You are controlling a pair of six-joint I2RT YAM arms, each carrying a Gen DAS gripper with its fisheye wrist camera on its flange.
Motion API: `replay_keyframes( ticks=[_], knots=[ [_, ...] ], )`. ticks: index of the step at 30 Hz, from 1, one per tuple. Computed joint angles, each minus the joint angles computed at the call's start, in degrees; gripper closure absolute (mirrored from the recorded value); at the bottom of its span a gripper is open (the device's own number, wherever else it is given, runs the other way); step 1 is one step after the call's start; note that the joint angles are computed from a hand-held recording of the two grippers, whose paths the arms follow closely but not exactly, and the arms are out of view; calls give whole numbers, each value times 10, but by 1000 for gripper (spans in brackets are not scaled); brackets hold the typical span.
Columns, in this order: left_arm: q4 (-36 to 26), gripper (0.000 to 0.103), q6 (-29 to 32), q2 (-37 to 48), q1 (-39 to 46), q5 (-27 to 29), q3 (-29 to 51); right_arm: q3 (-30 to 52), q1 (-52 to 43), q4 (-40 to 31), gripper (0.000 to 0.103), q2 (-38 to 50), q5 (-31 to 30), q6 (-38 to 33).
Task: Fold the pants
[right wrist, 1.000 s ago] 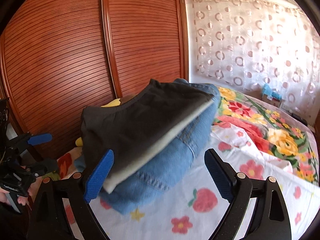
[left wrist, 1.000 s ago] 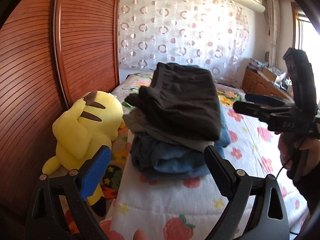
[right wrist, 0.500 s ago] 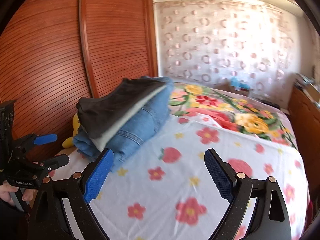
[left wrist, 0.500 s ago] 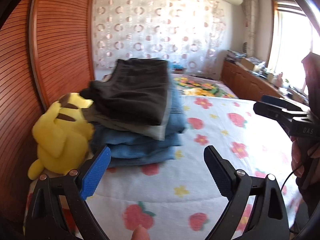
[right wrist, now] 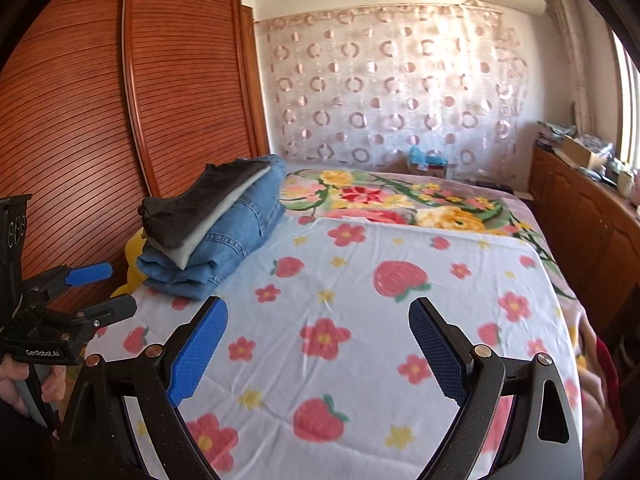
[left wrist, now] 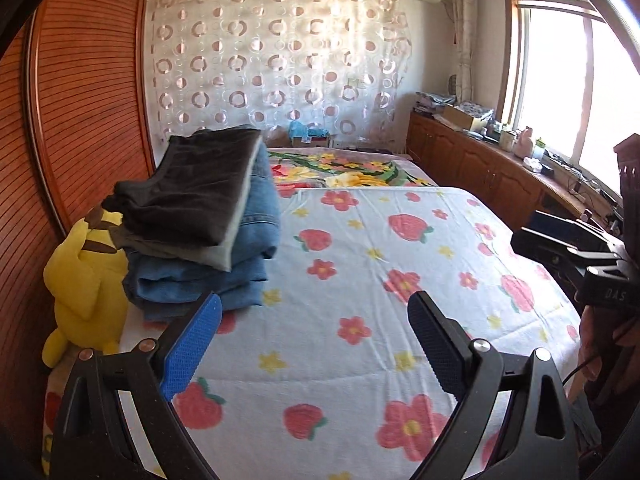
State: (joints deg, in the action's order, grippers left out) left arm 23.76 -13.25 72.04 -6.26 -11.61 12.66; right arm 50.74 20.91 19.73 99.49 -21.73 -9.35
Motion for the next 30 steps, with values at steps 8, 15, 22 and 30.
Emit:
replay_keyframes(
  ticks=[8,15,22,30],
  knots=[
    [-27,8,-39,3,-96,-73,25,-84,-32,-6,10,-85,12,3],
    [-60,8,-58,-18,-142,-101,40,-113,-42,-16,10,-129,30,11],
    [-86,8,-61,-30,-170,-124,58,-129,-42,-10,10,-156,54,22],
    [-131,8,-56,-81,-191,-148,74,-165,-35,8,10,-212,58,35]
  ],
)
